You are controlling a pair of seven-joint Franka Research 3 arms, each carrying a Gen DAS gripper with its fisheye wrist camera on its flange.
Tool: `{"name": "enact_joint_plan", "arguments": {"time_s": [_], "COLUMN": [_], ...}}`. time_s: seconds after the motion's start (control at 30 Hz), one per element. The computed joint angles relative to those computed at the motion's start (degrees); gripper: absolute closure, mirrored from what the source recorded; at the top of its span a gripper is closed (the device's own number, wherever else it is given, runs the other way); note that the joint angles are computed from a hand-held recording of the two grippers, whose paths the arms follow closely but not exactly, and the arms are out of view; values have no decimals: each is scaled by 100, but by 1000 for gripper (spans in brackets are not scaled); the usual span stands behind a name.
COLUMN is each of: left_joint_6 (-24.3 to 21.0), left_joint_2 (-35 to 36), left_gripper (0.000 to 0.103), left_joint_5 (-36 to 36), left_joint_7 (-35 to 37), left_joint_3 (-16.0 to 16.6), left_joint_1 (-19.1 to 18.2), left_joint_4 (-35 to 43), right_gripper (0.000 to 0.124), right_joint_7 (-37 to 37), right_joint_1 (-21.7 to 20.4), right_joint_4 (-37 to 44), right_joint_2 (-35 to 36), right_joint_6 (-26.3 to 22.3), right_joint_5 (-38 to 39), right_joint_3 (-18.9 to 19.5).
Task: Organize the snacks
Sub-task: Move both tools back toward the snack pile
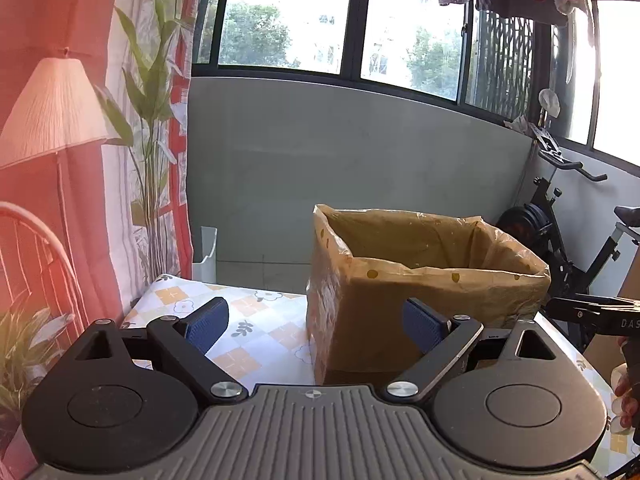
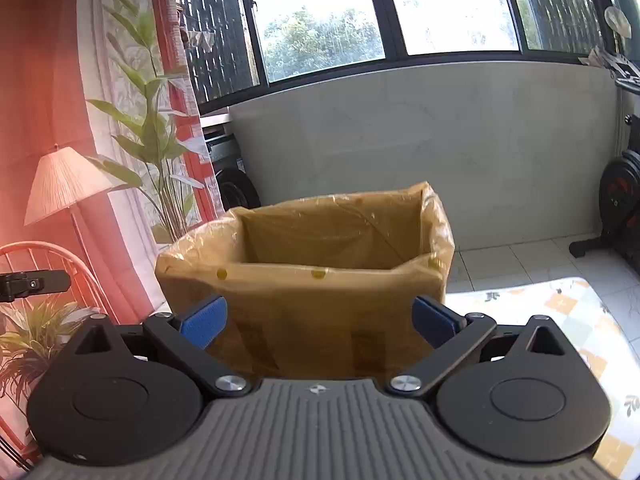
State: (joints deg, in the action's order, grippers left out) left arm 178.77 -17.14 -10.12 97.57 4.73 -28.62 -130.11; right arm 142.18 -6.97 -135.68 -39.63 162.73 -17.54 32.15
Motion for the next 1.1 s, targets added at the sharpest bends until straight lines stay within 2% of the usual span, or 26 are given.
{"name": "enact_joint_plan", "arguments": {"time_s": [0.1, 0.17, 0.23, 0.37, 0.57, 0.77, 0.93, 1.1], "left_joint_6": [109, 113, 113, 121, 342, 429, 632, 742], "left_joint_2": [-138, -169, -195, -226, -246, -233, -188, -165], "left_gripper": [8, 8, 8, 8, 8, 8, 8, 8], "left_joint_5": [68, 275, 408, 361, 670, 771, 1054, 1381], "left_joint_7": [-17, -167, -275, -292, -595, -687, -970, -1239], "left_joint_3": [-6, -170, -205, 37, -82, 279, 99, 96], "left_joint_1": [27, 243, 306, 50, 184, -208, 22, 72], "left_joint_4": [-254, -348, -425, -518, -708, -817, -927, -988], "right_gripper": [23, 23, 23, 23, 23, 23, 23, 23], "right_joint_7": [53, 88, 148, 278, 465, 742, 865, 1002], "right_joint_1": [47, 90, 129, 137, 218, 202, 119, 138], "right_joint_4": [-104, -155, -222, -324, -427, -504, -540, -589], "right_joint_2": [-36, -37, -50, -85, -54, -63, -135, -164], "right_joint_6": [-12, -45, -53, -82, -153, -112, -112, -110], "right_joint_5": [-1, 8, 11, -52, -120, -222, -367, -364], "right_joint_3": [70, 107, 153, 286, 400, 504, 648, 653]}}
